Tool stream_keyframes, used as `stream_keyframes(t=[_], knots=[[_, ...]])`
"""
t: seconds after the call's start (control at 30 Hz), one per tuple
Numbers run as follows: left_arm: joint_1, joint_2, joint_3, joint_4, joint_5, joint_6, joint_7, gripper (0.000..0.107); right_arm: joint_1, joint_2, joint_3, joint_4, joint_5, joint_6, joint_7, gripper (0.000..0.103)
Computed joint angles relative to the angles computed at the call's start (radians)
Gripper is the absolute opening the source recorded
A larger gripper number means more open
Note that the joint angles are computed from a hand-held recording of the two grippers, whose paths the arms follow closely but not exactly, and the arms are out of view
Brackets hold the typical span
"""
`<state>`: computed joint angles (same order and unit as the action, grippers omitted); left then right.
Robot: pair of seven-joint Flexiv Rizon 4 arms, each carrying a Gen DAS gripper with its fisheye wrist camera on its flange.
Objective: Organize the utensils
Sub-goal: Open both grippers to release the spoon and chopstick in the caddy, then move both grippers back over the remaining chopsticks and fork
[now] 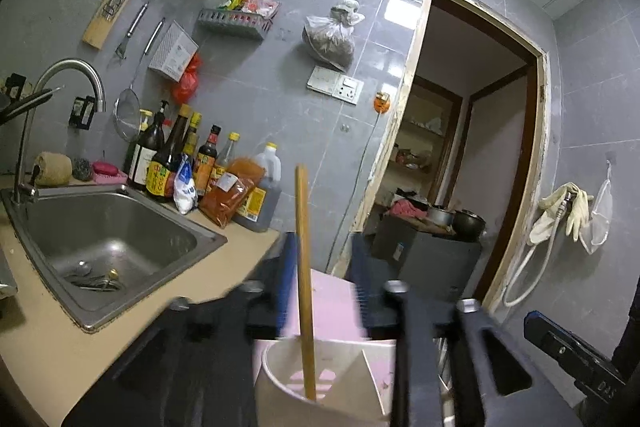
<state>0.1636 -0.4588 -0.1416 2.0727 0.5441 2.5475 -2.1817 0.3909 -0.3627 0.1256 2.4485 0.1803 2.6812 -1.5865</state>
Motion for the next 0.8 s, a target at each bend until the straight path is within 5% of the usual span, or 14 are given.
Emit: stream_keyframes(t=[0.17,0.27,0.43,0.63,0.8], knots=[[0.006,0.027,0.002,0.029,0.016,-0.008,-0.015,0.033,0.002,0.011,0.002,0.011,0.009,0.000,-0.005,0.026],[-0.022,0.067,0.028,0.078,-0.022,-0.003,0.027,0.044,0.008,0.024,0.004,0.024,0.032,0.004,-0.011,0.031],[-0.054,0.153,0.044,0.156,-0.040,-0.055,0.078,0.065,0.020,0.063,0.009,0.056,0.105,0.003,-0.017,0.063],[-0.158,0.219,0.072,0.261,-0.137,-0.060,0.248,0.085,0.024,0.154,0.017,0.118,0.217,-0.012,-0.052,0.085],[-0.218,0.245,0.050,0.297,-0.173,-0.096,0.321,0.091,-0.002,0.270,0.034,0.181,0.293,-0.054,-0.109,0.103]])
